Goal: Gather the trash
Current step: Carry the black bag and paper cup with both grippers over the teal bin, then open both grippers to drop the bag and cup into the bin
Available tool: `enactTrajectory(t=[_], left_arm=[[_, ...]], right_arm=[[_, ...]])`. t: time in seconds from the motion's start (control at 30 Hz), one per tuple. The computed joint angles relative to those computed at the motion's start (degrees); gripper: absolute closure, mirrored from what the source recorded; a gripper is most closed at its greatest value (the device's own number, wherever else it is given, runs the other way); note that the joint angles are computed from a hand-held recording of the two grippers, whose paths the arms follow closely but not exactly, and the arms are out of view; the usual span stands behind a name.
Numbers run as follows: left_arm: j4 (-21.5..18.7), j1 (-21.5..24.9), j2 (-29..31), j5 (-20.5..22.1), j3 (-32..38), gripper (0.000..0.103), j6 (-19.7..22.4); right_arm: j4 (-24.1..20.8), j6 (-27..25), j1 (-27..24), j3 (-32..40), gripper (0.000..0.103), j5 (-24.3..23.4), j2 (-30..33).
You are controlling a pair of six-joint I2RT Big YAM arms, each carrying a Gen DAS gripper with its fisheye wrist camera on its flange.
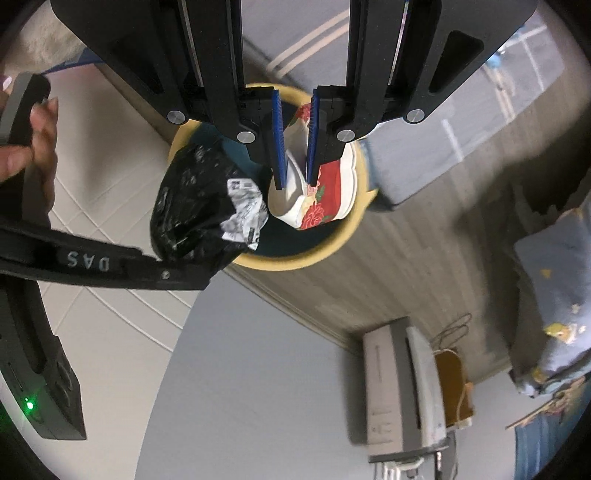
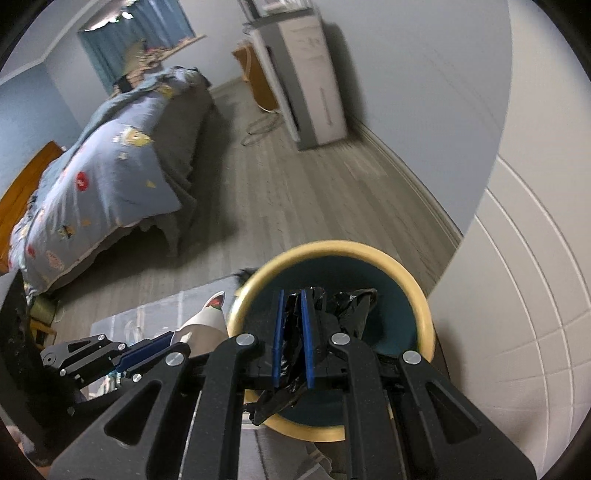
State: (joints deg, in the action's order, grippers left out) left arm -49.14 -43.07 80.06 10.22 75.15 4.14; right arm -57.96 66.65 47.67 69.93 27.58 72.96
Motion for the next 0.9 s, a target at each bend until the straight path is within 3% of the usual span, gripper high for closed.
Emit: enactTrajectory(t=[0.33,0.4,0.57,0.6,0.7,0.8,0.9], left_arm=[[3.3,-2.4,3.7,-1.5,0.5,0.090,0.2],[3.3,-1.9,3.7,-1.3,0.5,0.083,0.2],[3.5,-0.6,3.0,-0.5,0.0,0.077,-0.2],[3.7,-0.5,2.6,-0.5,-0.3,0.074,-0.4],[3.7,0.4,1.4,-0.2,-0.9,0.072,-0.9],[3.3,1.2,0.3,-0.2,-1.2,0.071,-1.3],[2.9,2.3,-1.4,0.6,-2.0,0.069,-1.3]], right_arm=[[-5.0,3.9,-0.8,0.3,0.093,0.3,2.0],[-5.4,4.2,-0.6,0.6,0.093,0.4,2.3],[-5.8,4.9,-0.6,0.8,0.092,-0.1,2.4],[-5.8,4.9,-0.7,1.0,0.089,-0.2,2.5],[-6.3,4.7,-0.1,1.9,0.062,0.3,2.9],[-7.4,4.3,0.8,3.8,0.053,1.4,3.8],[-8.5,4.4,1.6,5.3,0.032,2.2,4.6]])
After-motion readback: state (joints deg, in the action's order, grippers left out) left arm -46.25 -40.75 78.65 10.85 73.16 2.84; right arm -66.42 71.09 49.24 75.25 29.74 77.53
